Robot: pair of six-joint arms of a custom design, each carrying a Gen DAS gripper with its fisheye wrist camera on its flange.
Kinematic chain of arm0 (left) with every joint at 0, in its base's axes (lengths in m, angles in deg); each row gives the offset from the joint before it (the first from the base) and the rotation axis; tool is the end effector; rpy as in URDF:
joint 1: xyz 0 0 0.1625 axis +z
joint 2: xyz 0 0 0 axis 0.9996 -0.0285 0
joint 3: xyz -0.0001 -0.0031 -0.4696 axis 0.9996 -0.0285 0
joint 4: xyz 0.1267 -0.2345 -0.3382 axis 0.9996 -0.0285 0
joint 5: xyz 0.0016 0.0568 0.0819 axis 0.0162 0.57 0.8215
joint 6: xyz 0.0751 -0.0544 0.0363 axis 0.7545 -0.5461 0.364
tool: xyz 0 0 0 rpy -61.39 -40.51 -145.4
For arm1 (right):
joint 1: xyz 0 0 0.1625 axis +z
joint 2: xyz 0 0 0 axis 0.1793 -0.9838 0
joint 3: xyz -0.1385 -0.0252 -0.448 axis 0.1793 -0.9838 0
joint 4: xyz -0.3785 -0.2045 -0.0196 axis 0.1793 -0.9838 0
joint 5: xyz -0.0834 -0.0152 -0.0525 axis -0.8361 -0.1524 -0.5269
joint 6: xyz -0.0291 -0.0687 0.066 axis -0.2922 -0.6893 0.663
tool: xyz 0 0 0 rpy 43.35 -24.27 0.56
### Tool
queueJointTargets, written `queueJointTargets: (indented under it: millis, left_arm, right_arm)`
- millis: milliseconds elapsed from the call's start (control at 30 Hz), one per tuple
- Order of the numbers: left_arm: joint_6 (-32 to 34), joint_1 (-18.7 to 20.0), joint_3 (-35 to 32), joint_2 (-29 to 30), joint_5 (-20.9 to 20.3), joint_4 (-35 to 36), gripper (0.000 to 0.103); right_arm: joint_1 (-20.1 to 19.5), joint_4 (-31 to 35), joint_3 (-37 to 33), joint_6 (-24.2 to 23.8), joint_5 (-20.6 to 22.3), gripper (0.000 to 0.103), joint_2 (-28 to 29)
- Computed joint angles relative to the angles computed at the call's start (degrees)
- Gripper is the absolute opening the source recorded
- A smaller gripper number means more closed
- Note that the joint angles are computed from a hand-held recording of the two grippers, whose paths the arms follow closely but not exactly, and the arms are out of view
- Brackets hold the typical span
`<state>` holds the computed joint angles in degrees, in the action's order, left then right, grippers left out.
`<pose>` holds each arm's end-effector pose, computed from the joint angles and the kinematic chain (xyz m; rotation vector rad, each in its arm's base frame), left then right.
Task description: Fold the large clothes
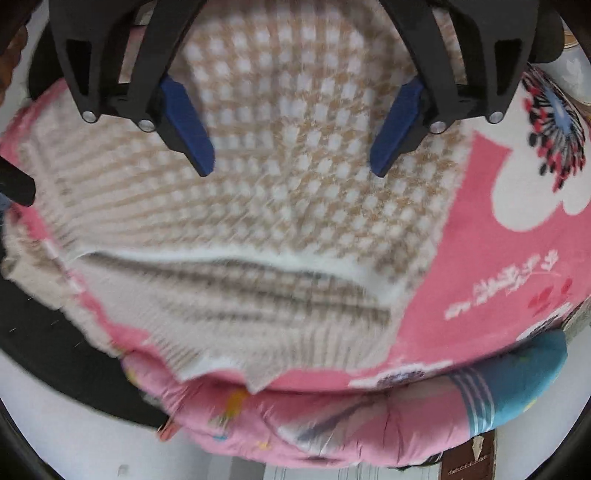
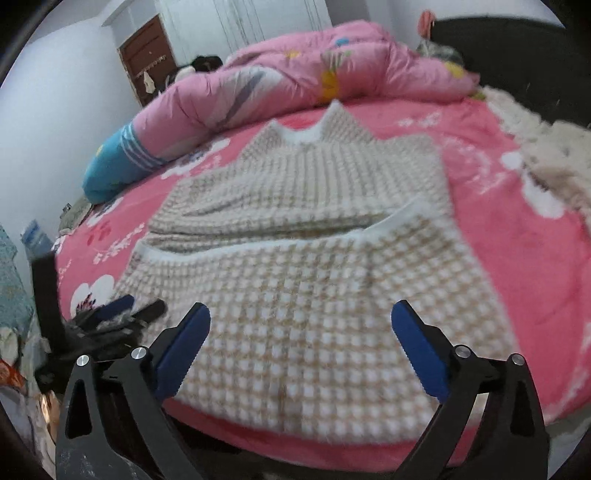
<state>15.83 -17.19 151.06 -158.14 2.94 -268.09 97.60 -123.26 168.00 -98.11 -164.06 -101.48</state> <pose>0.0218 -0.5964 0.3106 -0.0403 2.1959 -0.9541 0.3010 -0.6227 -0.0345 0.7482 -2.5777 0.5855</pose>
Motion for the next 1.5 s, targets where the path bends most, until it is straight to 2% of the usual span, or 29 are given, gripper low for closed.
queueJointTargets:
  millis: [67, 200, 367, 433, 900, 1067, 1267, 1500]
  left_arm:
    - [2.9, -0.6, 0.2, 1.9, 2.5, -4.1, 0.094]
    - [0.9, -0.9, 0.0, 2.0, 3.8, -2.3, 0.097]
    - [-1.8, -1.0, -0.7, 1.9, 4.1, 0.8, 0.097]
    - [-2.3, -0.9, -1.0, 1.8, 3.9, 1.6, 0.098]
    - [-3.1, -0.7, -1.3, 1.3, 2.8, 3.0, 0.098]
    - [-3.5, -0.6, -1.3, 1.3, 2.7, 3.4, 0.098]
    - [-6.3, -0.4, -2.2, 0.6, 2.2, 8.0, 0.098]
    - [-6.9, -0.1, -2.4, 0.1, 0.8, 9.0, 0.098]
  right_arm:
    - [-1.0, 6.0, -3.7, 1.3, -3.7, 0.095, 2.8]
    - [-0.7, 4.5, -3.1, -1.0, -4.3, 0.095, 2.9]
    - [-1.4, 8.7, -3.1, 1.7, -1.7, 0.095, 1.3]
    - [-1.7, 9.8, -3.0, 1.4, -1.3, 0.095, 0.7]
    - [-1.6, 18.4, -6.5, 3.1, -2.6, 0.095, 0.3]
    - [-1.6, 18.0, -6.8, 3.1, -2.5, 0.095, 0.5]
    - [-1.7, 18.0, -6.9, 3.3, -2.0, 0.095, 0.7]
    - [-1.8, 15.2, -5.5, 2.3, -1.6, 0.095, 0.6]
